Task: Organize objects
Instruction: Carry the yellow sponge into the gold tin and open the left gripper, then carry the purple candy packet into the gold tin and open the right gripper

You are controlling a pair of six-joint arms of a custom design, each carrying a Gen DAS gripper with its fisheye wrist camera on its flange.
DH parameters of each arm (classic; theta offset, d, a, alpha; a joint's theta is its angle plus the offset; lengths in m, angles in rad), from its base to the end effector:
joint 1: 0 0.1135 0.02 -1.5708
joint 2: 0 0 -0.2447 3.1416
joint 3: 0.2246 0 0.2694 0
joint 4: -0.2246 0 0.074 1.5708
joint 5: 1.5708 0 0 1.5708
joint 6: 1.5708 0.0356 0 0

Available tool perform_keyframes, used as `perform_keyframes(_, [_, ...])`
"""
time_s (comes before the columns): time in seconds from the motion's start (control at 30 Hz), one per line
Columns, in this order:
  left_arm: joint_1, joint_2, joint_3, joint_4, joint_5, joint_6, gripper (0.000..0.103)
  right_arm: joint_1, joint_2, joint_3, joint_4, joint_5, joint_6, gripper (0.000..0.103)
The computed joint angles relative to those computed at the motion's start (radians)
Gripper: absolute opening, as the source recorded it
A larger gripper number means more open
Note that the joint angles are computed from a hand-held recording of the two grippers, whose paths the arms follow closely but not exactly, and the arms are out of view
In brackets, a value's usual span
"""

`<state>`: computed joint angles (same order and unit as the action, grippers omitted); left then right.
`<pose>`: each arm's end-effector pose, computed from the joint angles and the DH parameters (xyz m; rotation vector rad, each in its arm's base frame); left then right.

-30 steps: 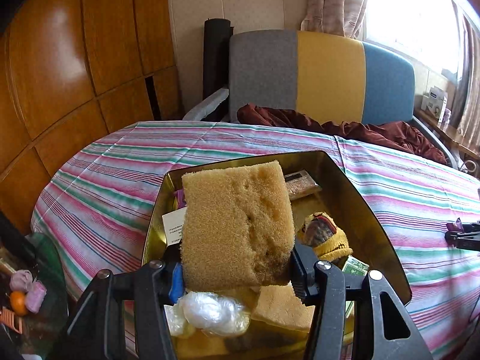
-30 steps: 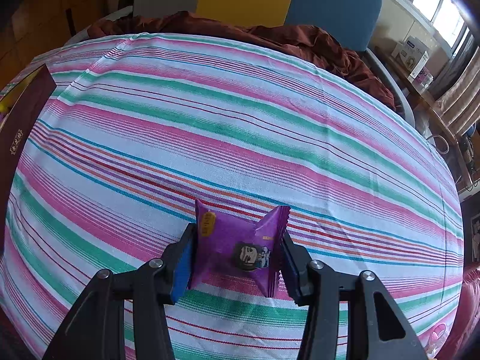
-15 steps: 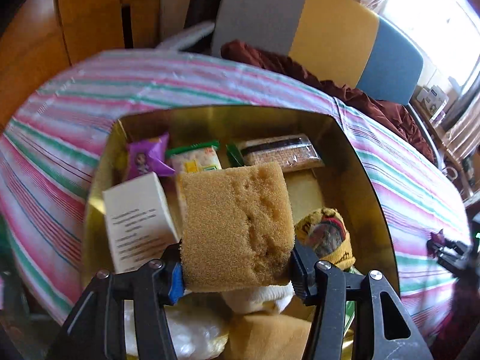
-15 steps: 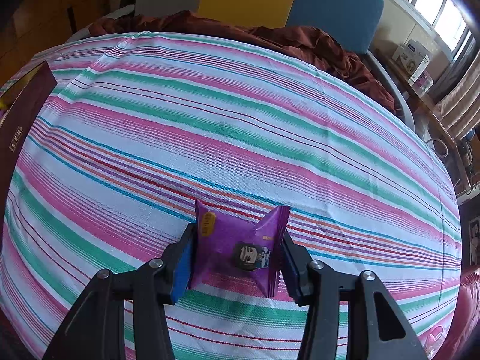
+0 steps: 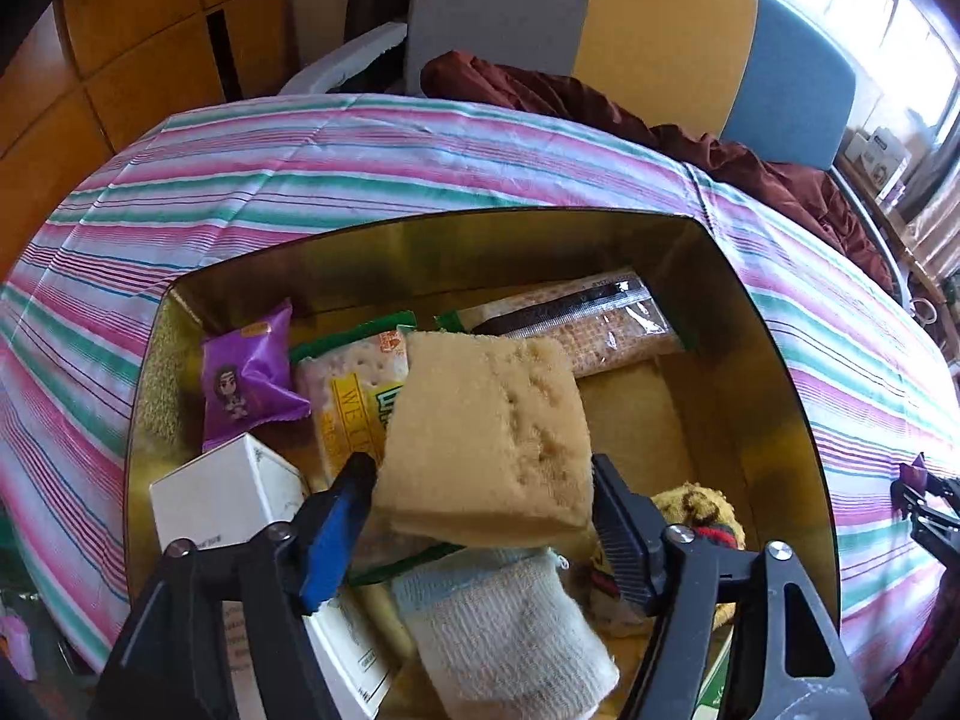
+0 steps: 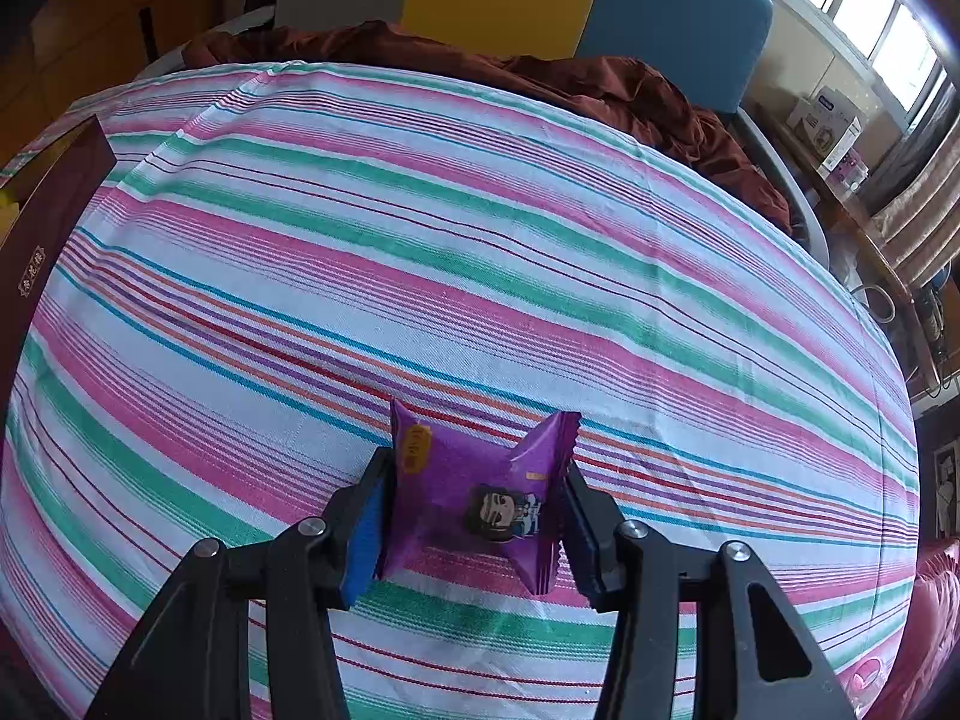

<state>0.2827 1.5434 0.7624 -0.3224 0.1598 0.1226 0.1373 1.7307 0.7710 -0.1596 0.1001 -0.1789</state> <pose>0.2813 0.0758 0.1184 -0.1616 2.6471 -0.0809 0.3041 0.0384 0.0759 -0.3927 2.6600 -0.1475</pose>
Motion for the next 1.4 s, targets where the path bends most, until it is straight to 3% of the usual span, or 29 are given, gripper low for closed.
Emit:
perform_keyframes(0.13, [0.047,-0.160,-0.116,0.039,0.020,0.003,0.073,0.003,0.000,0.001,0.000,0.004,0.000,0.051])
perform_keyframes(0.27, [0.088,-0.434,-0.284,0.046,0.008,0.051,0.073,0.009,0.000,-0.002,0.004,0.013,0.000,0.051])
perform_keyframes(0.5, [0.191,-0.859,-0.427,-0.140,0.071,0.137,0.073,0.024,-0.007,-0.008,0.010,0.044,-0.008,0.051])
perform_keyframes(0.67, [0.255,-1.082,-0.458,-0.309,0.125,0.183,0.073,0.039,-0.011,-0.009,0.002,0.067,0.005,0.049])
perform_keyframes(0.87, [0.329,-1.186,-0.463,-0.412,0.183,0.236,0.075,0.090,-0.004,0.042,-0.106,0.135,0.140,0.046])
perform_keyframes(1.03, [0.417,-1.215,-0.470,-0.445,0.237,0.295,0.076,0.177,-0.126,0.014,-0.135,0.033,0.236,0.046])
perform_keyframes(1.2, [0.511,-1.166,-0.464,-0.441,0.291,0.349,0.076,0.368,-0.151,0.081,-0.169,-0.002,0.315,0.046])
perform_keyframes(1.4, [0.618,-1.078,-0.457,-0.419,0.334,0.432,0.077,0.570,-0.071,0.248,-0.165,-0.039,0.408,0.046])
